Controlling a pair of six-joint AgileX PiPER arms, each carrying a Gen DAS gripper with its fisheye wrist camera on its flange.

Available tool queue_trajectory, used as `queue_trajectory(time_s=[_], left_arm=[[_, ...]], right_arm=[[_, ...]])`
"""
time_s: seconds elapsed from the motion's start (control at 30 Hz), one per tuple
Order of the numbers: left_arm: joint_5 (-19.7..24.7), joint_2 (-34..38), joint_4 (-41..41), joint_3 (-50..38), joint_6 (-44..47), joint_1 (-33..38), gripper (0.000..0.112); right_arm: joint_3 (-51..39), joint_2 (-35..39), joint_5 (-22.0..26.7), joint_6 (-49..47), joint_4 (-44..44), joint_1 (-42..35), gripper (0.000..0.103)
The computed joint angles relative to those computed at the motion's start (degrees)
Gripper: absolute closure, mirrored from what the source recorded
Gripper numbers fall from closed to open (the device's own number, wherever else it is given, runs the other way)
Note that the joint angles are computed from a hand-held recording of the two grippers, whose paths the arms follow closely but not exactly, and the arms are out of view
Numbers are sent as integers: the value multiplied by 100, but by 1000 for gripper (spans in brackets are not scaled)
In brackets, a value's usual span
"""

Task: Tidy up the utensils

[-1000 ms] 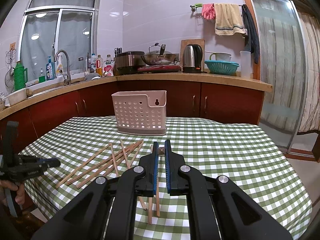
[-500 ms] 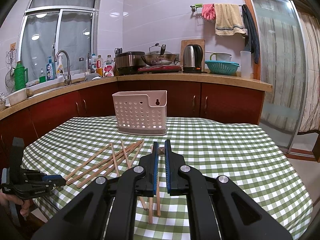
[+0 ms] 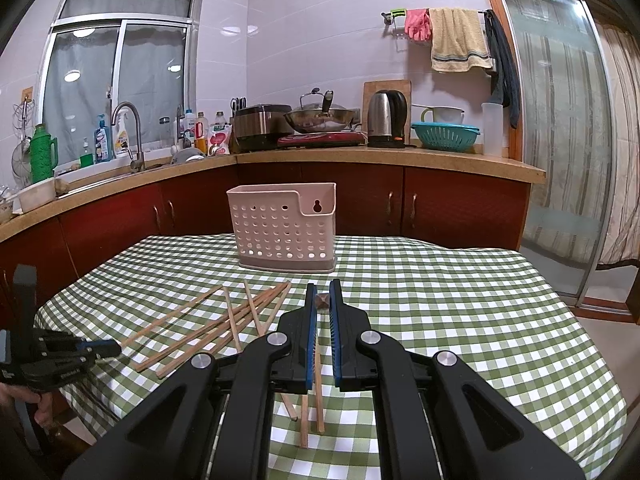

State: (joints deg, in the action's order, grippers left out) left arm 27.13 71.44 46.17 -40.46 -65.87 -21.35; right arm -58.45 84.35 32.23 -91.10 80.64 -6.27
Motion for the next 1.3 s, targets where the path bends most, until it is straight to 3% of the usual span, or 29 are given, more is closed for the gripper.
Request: queue_trajectory(time_s=[0.53,1.3], left_arm=[[437,-447,784,-718,-326,-60,106],[-59,290,413,-2033,628,678,106]], right_arm=[[-33,-75,-16,40,24,100,96],[-1046,415,-21,333,-29,411,96]])
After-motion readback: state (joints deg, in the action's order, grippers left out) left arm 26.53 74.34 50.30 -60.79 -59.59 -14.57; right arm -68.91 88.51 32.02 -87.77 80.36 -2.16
